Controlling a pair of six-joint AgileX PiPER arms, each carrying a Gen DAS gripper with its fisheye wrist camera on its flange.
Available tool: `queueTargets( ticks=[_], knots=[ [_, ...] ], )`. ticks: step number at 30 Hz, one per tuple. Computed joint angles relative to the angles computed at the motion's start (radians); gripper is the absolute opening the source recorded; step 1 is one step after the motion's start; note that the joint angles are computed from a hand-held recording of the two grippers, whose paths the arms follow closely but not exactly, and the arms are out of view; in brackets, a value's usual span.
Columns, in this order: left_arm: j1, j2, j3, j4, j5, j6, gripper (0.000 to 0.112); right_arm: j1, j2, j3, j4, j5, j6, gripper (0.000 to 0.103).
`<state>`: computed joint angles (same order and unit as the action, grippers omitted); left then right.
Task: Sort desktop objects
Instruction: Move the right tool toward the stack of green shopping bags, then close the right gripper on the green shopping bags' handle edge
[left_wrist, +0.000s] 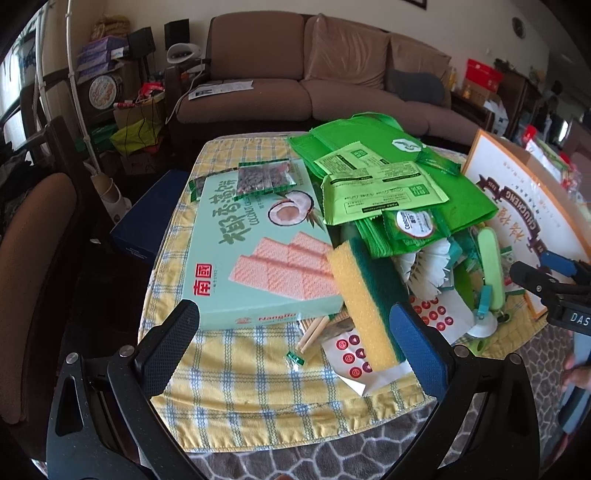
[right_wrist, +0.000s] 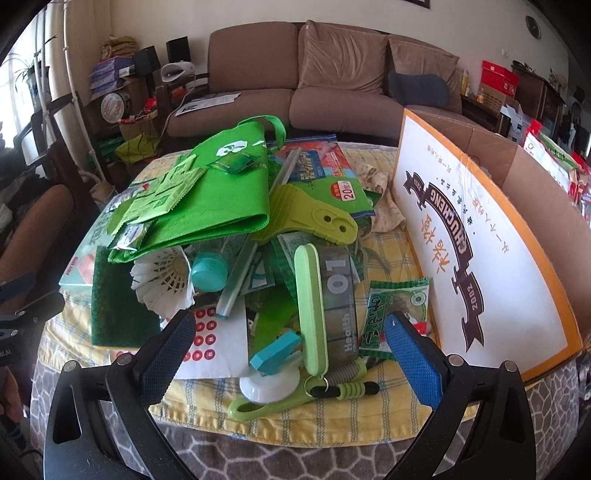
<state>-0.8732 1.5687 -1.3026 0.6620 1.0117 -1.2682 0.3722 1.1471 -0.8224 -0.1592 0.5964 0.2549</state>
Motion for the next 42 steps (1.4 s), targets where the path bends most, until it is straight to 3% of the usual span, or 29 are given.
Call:
queueTargets(
  ticks=[7, 15, 24, 28, 32, 33, 34, 35, 42],
  knots=[
    [0.103, 0.042, -0.107, -0.068, -0.066, 0.2, 0.103, -0.109, 0.09, -0.141, 0.263, 0.027, -0.284, 0.103],
    [0.177, 0.129, -0.246, -0.16, -0.11, 0.413, 0.103, -0.197, 0.228, -0.307, 0.53, 0.097, -0.493, 0.1],
    [0.191, 0.165, -0.232, -0.22, -0.195, 0.481, 0.103, -0.322, 0.342, -0.346, 0.855, 0.212, -0.71, 0.068],
    [0.192, 0.19, -0.245, -0.248, -0.206, 0.507, 0.103, -0.375, 0.389, -0.336, 1.037, 0.286, -0.803, 0.064],
    [0.192, 0.206, -0.257, -0.265, -0.206, 0.512, 0.102, -0.386, 0.41, -0.333, 1.101, 0.308, -0.809, 0.063],
    [0.193, 0.208, -0.259, -0.27, -0.207, 0.514, 0.102, -0.388, 0.414, -0.334, 1.112, 0.319, -0.814, 0.054],
    [0.195, 0.209, -0.262, -0.276, -0.206, 0.519, 0.101, -0.386, 0.417, -0.339, 1.109, 0.321, -0.808, 0.038],
    [0.196, 0.21, -0.265, -0.282, -0.206, 0.526, 0.099, -0.382, 0.415, -0.342, 1.1, 0.319, -0.798, 0.031],
    [0.219, 0.19, -0.248, -0.294, -0.22, 0.528, 0.095, -0.396, 0.393, -0.332, 1.112, 0.31, -0.819, 0.023]
  ],
)
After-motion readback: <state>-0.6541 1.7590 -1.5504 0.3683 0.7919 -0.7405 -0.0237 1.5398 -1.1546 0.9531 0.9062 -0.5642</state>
